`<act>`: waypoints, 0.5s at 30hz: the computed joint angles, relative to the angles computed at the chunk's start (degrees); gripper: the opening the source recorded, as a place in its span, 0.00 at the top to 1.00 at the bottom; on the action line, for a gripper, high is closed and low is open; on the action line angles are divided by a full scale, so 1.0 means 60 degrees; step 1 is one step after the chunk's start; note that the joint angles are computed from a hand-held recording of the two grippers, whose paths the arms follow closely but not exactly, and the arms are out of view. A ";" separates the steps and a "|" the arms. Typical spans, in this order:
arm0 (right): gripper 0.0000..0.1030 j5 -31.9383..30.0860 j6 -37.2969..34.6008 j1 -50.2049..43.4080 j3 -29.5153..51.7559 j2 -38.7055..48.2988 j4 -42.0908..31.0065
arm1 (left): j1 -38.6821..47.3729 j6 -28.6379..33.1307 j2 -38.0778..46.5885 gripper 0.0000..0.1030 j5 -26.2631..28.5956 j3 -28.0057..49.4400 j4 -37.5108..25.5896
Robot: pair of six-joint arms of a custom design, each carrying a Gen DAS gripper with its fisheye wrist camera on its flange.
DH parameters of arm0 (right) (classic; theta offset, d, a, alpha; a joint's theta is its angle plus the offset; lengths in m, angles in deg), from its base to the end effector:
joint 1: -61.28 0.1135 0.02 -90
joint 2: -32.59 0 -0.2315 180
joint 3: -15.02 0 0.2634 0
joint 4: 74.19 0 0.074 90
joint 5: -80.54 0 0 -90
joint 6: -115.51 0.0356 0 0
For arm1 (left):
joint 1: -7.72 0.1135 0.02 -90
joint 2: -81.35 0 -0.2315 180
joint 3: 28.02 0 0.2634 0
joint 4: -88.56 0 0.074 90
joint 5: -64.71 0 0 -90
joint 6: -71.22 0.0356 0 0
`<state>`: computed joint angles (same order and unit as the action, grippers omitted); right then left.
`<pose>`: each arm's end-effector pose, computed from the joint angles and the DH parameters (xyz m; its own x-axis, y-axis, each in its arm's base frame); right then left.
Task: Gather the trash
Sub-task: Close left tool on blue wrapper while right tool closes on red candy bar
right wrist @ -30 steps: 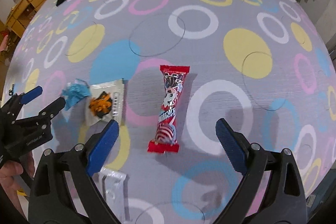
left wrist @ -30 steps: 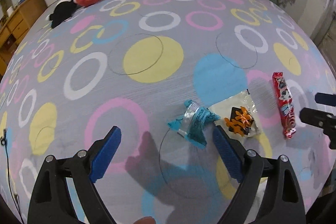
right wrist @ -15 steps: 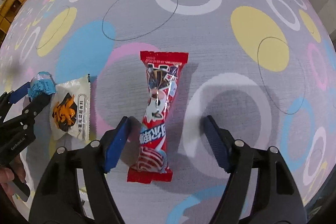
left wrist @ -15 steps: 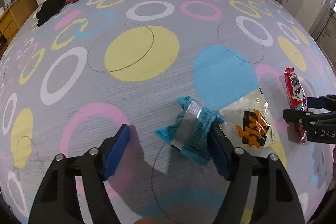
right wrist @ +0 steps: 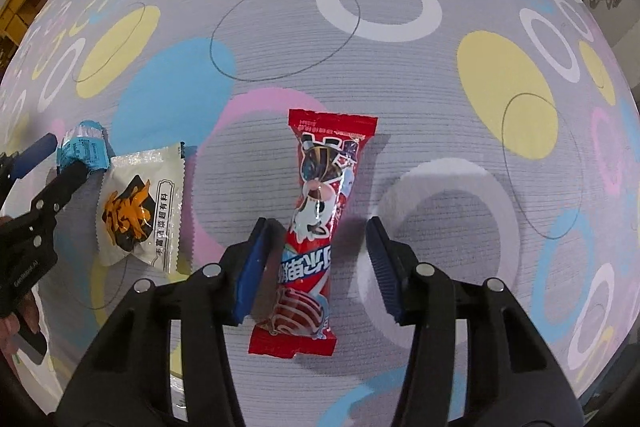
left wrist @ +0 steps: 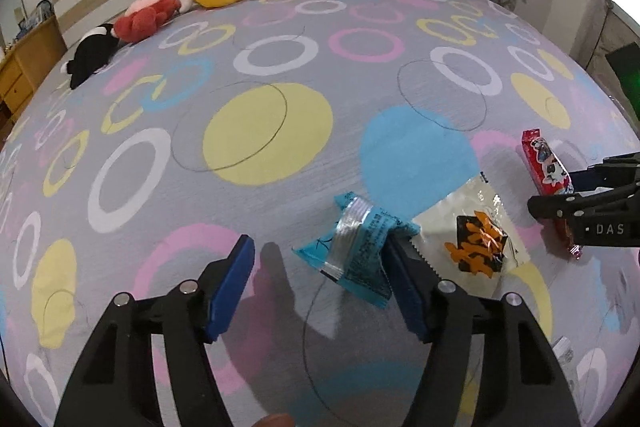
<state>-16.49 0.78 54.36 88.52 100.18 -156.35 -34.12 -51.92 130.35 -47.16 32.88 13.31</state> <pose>0.2187 -0.0221 0.2484 -0.9138 -0.3073 -0.2656 -0.3210 0.9470 0.0085 0.1384 -0.1061 0.2469 -0.8279 0.0603 -0.5576 0.0501 0.9982 0.0336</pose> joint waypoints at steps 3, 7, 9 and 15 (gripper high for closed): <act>0.52 0.0020 -0.0152 -0.0129 -0.0052 -0.0098 -0.0013 | 0.0329 0.0758 0.0184 0.37 0.0238 -0.0071 0.0378; 0.54 0.0085 0.0032 0.0107 -0.0189 -0.0254 0.0058 | 0.0406 0.1165 0.0448 0.38 0.0523 -0.0203 0.0801; 0.58 0.0088 0.0083 0.0213 -0.0262 -0.0315 0.0128 | 0.0538 0.1174 0.0373 0.43 0.0686 -0.0325 0.1029; 0.76 0.0033 0.0166 0.0384 -0.0231 -0.0307 0.0142 | 0.0525 0.1104 0.0148 0.53 0.0639 -0.0372 0.1197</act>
<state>-16.30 1.77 56.66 87.14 98.34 -155.50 -30.97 -45.29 131.23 -43.33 30.65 20.49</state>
